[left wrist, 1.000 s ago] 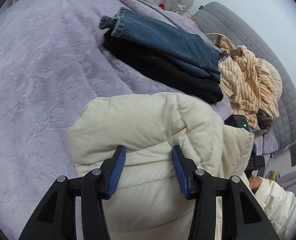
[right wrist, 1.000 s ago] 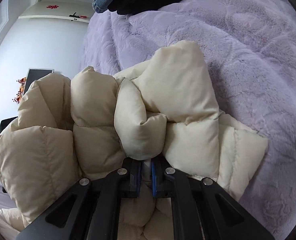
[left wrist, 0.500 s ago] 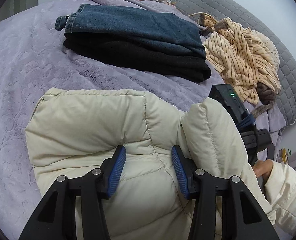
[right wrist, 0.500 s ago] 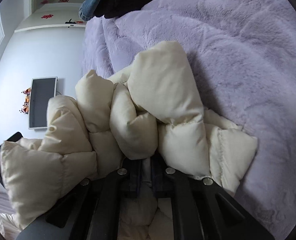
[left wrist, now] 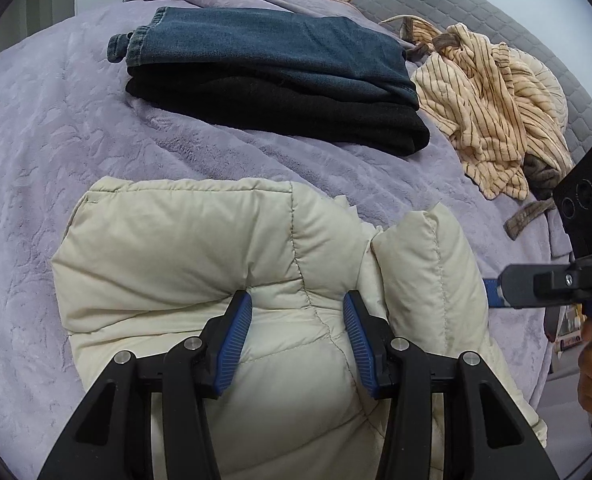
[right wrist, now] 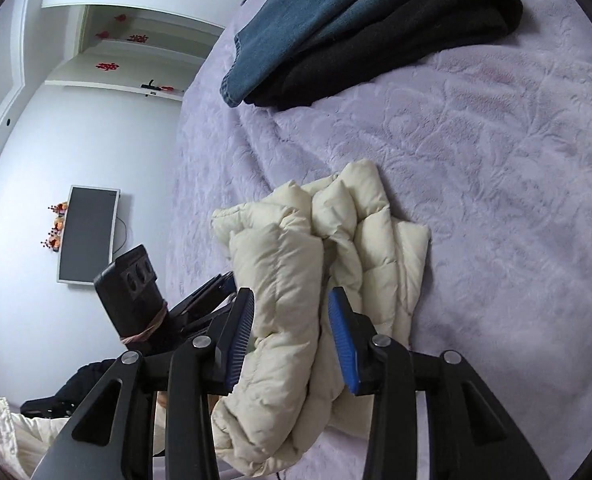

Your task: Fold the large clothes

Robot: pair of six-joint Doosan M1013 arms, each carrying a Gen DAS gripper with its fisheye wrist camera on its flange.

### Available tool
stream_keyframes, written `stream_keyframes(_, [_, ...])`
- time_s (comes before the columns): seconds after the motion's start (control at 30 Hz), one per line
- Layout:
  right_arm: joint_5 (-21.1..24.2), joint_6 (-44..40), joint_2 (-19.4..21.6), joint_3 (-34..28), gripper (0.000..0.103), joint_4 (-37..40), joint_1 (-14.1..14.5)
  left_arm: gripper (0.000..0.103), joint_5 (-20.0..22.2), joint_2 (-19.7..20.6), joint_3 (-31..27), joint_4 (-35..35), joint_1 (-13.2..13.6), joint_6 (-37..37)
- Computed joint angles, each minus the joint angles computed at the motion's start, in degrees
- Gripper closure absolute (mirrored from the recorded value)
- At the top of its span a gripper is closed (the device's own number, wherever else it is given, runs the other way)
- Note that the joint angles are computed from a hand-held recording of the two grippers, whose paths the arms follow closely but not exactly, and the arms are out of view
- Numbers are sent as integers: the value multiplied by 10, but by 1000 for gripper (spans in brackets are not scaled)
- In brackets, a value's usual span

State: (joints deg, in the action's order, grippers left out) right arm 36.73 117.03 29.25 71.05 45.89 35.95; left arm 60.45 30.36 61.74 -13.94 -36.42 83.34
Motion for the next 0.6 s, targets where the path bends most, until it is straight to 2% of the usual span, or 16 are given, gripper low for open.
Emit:
stream_keyframes(0.07, [11, -8, 8, -7, 61, 22, 2, 54, 1, 0, -1, 0, 0, -2])
stream_keyframes(0.1, [26, 9, 12, -13, 68, 3, 5, 54, 2, 0, -1, -1, 0, -4])
stream_keyframes(0.13, [40, 28, 15, -18, 83, -21, 8, 54, 3, 0, -1, -3, 1, -7])
stream_keyframes(0.27, [79, 100, 34, -28, 86, -87, 16, 54, 3, 4, 0, -20, 5, -14])
stream_keyframes(0.6, [33, 84, 31, 27, 89, -44, 13, 54, 4, 19, 0, 3, -4, -30])
